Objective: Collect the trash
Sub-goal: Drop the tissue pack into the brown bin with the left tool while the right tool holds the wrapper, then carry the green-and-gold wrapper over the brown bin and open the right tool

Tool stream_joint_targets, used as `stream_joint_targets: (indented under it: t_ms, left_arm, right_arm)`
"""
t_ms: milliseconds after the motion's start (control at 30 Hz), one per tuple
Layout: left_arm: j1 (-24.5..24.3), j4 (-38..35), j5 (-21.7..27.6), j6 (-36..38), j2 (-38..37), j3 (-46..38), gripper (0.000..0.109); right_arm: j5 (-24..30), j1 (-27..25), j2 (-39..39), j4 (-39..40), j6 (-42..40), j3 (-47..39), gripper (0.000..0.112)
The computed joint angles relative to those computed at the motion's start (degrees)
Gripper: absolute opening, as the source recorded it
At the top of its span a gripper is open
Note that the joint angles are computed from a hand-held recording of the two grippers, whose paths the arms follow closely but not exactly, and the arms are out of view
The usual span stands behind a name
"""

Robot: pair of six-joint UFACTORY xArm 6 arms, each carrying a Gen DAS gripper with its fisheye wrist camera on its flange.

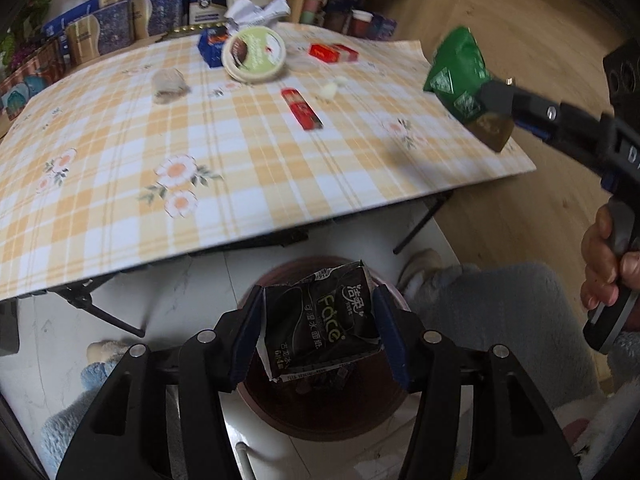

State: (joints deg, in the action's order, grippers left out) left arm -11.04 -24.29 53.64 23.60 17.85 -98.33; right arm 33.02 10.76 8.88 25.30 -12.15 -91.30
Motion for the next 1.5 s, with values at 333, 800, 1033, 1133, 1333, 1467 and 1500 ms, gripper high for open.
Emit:
stream_joint_targets:
  t_ms: [333,800,1033,1133,1333,1467,1500]
  left_arm:
    - [-1.7,1.1,1.1,1.7,-1.1,2.7,0.073]
    - [1.0,8.2,-16.9,-13.9,-9.4,13.8,0.095]
    - [3.2,11.3,-15.4,-21.0,-9.4,13.8,0.095]
    - [3.7,11.7,-15.6,-22.2,-10.1,14.7,0.095]
    - [4.6,11.3,-16.2,-23.3,-10.8,15.9,0.095]
    - [4.7,11.7,-15.8,-24.2,-10.7,15.9,0.095]
    - [4.7,11.8,-15.6,-24.3,-10.7,15.9,0.096]
  right_arm:
    - [-0.8,0.1,-3.4,1.8,-0.6,4.6,0.040]
    - [4.2,2.5,-4.5,-5.4,5.8,9.9,0.040]
    - [12.5,5.1,-2.7,-9.6,11.2,10.3,0.040]
    - [12.9,6.3,-2.6,-11.8,10.8,10.4,0.040]
    - [11.9,6.8,-3.2,-14.3,12.1,10.9,0.044]
    - [11.4,6.8,-3.3,-16.7,14.2,10.9,0.063]
    - [11.2,6.7,-3.5,-16.9,14.3,11.0,0.069]
